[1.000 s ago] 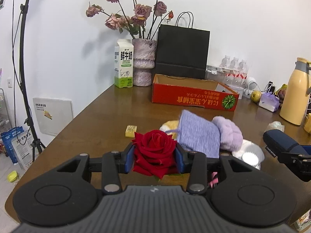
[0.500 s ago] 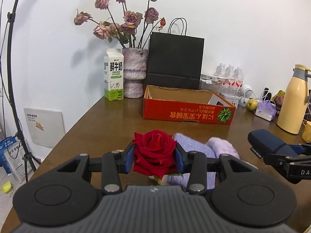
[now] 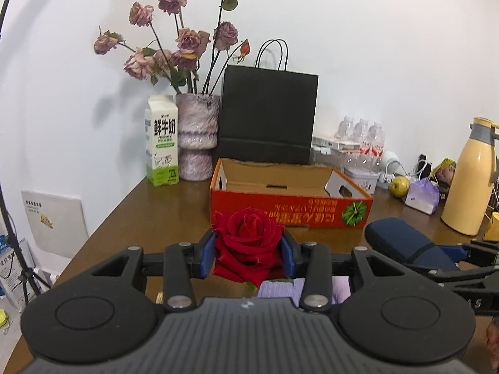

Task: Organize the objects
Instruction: 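Lift the red rose with the left gripper and carry it to the cardboard box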

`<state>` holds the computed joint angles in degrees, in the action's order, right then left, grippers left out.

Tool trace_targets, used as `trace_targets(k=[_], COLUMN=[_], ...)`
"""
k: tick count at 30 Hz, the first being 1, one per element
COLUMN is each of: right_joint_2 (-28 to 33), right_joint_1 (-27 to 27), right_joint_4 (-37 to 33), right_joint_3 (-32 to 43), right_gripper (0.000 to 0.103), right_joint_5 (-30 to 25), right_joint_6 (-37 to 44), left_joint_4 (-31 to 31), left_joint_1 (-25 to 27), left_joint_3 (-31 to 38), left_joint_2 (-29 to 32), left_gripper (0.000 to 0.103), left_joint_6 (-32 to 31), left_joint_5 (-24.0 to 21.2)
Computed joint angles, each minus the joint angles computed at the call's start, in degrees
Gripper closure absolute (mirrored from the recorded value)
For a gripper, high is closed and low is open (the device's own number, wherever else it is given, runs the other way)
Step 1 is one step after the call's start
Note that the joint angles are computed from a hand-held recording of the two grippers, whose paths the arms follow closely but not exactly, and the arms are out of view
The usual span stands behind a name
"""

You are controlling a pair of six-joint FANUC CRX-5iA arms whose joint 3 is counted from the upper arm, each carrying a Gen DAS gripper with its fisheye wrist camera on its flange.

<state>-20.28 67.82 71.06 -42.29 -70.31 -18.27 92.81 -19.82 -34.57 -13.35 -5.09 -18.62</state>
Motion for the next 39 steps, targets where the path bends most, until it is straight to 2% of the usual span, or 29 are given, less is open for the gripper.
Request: trace_targets(k=[2,7,13,24,29,33,35,39], right_joint_2=[0.33,1.30,2.78,6.05,7.51,8.59,9.31,10.55], right_joint_1=[-1.87,-6.62,-12.08,-20.08,-23.27,-25.53,-26.58,-29.12], right_joint_4=[0.90,2.91,4.81,6.28,7.12,7.82,7.91,8.51], right_joint_3=[0.28,1.08,2.48,5.67,7.09,8.16,9.02,10.50], right_gripper=[0.038,0.038,0.038,0.038,0.038,0.038,0.038,0.038], right_joint_5=[1.71,6.03,10.61,17.25,19.51,21.19,21.83,24.08], right_joint_6=[0.46,1.61,3.03,4.61,4.70,4.52,4.90,5.10], left_joint_4=[1.54,-0.29,2.94,-1.73,-10.63,-22.27,-25.01,-35.68], left_joint_1=[-1.28,-2.33,-5.12,-6.10,-4.32,-2.25,-1.89,-0.12], left_joint_3=[1.02,3.90,7.05,14.32,18.25,22.32,23.78,28.96], left_joint_2=[0.96,3.78,6.76,13.09,16.09,18.58,19.52,22.18], left_gripper=[0.061,0.061,0.061,0.061,0.061,0.061,0.061,0.060], left_joint_6=[-0.96,1.01,-1.51,3.31,11.94,23.27,25.80,36.52], left_joint_5=[1.20,2.12,5.13,7.00,5.66,4.47,4.27,1.68])
